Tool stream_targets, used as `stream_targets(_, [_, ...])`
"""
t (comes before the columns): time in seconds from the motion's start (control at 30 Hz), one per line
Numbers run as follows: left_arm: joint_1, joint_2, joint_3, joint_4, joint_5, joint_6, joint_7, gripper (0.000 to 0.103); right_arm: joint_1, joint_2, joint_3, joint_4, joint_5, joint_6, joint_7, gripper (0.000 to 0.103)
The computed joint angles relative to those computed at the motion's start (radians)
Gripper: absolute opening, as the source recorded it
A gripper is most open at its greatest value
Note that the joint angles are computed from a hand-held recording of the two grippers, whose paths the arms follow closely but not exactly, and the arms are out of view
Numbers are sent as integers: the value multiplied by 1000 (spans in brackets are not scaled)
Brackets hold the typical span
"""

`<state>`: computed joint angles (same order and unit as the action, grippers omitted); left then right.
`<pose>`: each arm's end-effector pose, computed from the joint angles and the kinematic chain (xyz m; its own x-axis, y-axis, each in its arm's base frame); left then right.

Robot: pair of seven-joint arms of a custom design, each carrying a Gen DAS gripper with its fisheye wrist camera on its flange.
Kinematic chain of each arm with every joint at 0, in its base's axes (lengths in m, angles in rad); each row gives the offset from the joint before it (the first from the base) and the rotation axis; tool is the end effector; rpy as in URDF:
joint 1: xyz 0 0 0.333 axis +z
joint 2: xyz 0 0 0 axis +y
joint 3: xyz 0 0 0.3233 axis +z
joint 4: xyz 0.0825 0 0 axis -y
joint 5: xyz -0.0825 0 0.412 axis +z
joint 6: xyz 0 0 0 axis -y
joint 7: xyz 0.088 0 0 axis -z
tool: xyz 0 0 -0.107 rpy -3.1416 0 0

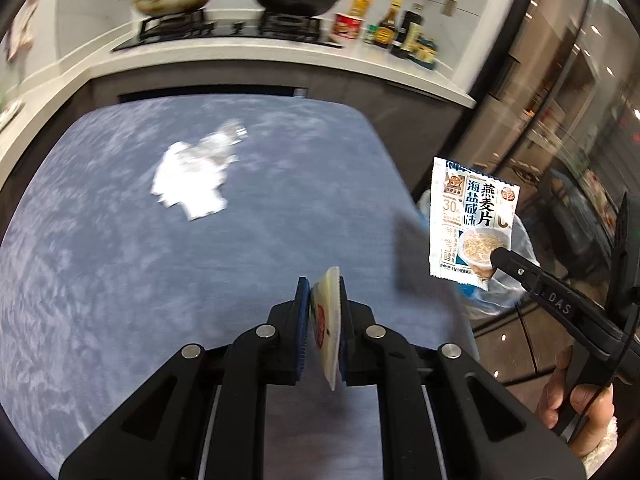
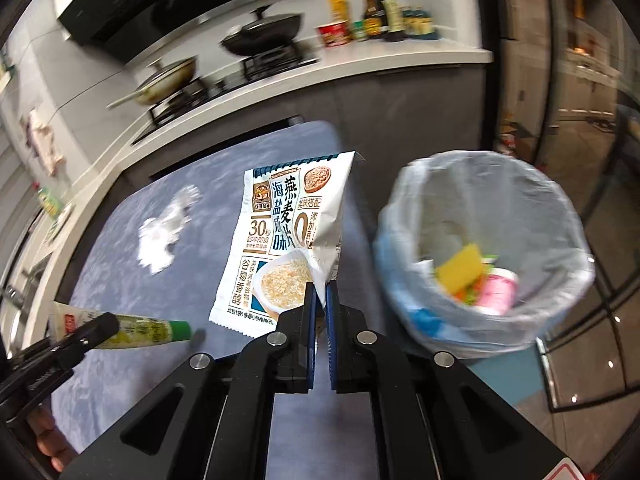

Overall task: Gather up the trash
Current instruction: 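Carry the green tube and oat packet over the bin with both tools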

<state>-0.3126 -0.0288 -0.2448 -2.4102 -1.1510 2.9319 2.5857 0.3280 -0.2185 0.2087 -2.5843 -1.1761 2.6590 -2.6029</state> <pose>0.4724 -0.2259 0.3456 -0.5310 -0.8183 0.2201 -0.7351 0.3156 -0.6000 0.3836 0.2563 0.3377 -0.4514 -0.8634 -0.2253 -0.6048 0.4816 -0.6343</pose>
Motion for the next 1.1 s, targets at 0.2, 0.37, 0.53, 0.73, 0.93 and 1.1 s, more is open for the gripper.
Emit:
stream_targets(0.2, [-53, 27, -45, 70, 0, -17, 19, 11, -23, -190, -9, -176, 137, -68, -6, 5])
stream_targets(0.37, [-93, 103, -93, 180, 0, -17, 31, 12, -87, -305, -9, -283, 202, -71, -57, 5])
stream_targets(0.53, [-121, 217, -148, 299, 83, 11, -28, 12, -161, -355, -6, -338, 229, -55, -116, 5])
stream_targets(0.73, [-152, 325, -174, 384, 277, 48, -181, 12, -245, -343, -8, -359, 211, 6, -152, 5])
stream_targets(0.93, [-190, 398, -161, 427, 464, 73, -343, 12, -321, -289, -6, -349, 161, 76, -153, 7])
stream_targets(1.1, [-216, 438, -141, 457, 593, 71, -467, 12, -365, -262, -6, -337, 96, 111, -122, 13])
